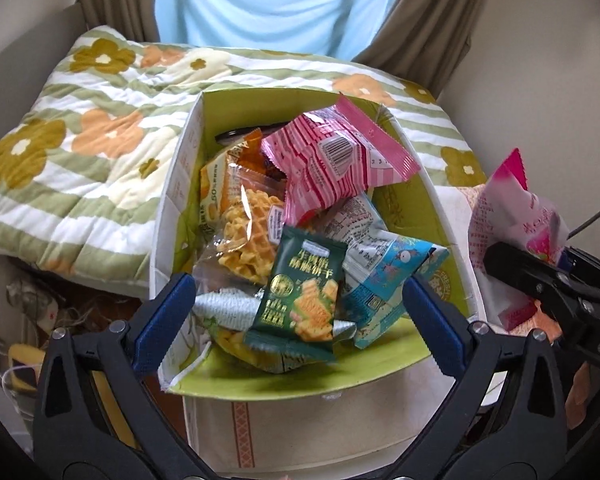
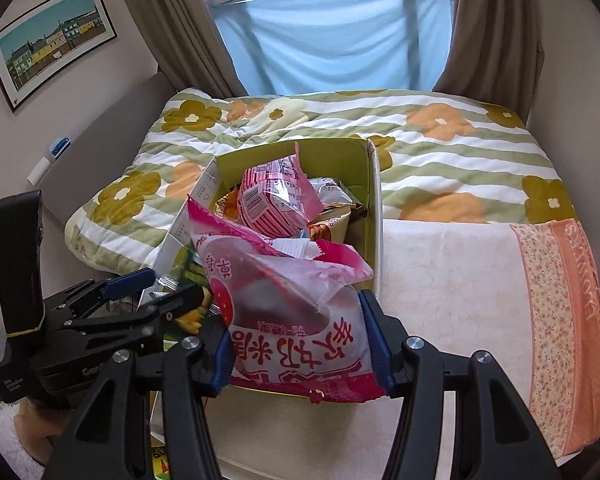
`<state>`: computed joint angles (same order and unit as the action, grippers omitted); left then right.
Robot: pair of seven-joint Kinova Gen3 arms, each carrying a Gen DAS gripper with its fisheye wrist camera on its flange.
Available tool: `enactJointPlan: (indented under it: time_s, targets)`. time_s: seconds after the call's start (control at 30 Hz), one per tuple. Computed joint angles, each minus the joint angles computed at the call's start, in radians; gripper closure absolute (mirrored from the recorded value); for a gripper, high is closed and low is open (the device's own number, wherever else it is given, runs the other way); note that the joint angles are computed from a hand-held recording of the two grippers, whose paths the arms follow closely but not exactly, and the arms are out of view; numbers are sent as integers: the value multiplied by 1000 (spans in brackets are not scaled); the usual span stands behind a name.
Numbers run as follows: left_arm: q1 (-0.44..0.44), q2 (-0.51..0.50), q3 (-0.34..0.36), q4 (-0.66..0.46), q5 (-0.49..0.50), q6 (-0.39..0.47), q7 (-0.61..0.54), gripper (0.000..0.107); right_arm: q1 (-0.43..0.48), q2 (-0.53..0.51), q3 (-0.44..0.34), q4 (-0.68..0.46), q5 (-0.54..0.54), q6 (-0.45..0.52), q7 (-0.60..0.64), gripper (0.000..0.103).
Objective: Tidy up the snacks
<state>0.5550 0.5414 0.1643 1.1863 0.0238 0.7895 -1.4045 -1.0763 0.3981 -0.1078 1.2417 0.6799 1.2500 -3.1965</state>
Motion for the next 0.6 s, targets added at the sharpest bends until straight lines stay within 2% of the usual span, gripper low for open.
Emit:
enactJointPlan:
  time_s: [0.07, 0.17, 0.33, 0.47, 0.5, 0.57, 0.6]
  targets:
    - [3, -11, -7, 9, -12, 14, -2, 5, 6, -3, -1, 10, -2, -16, -2, 52]
    - [19, -50, -35, 64, -48, -19, 34, 5, 19, -10, -6, 30, -9, -59, -2, 52]
    - [-22, -92, -27, 122, -40, -45, 64, 5, 42, -3, -3, 31, -29, -106, 12, 51]
    - [-20, -113, -45, 141, -72, -50, 107, 5, 72, 2, -4, 33, -69, -166, 38, 50]
    - [-18, -118, -47, 145, -80, -52, 118, 5, 72, 7, -2, 27, -73, -168, 46, 47]
    - [-23, -129, -46, 154, -91, -56, 127, 5, 47, 18, 14, 7, -53, -133, 45, 21]
    - [-23, -133, -47, 156, -101, -52, 130, 5, 28, 20, 24, 4, -33, -115, 32, 4]
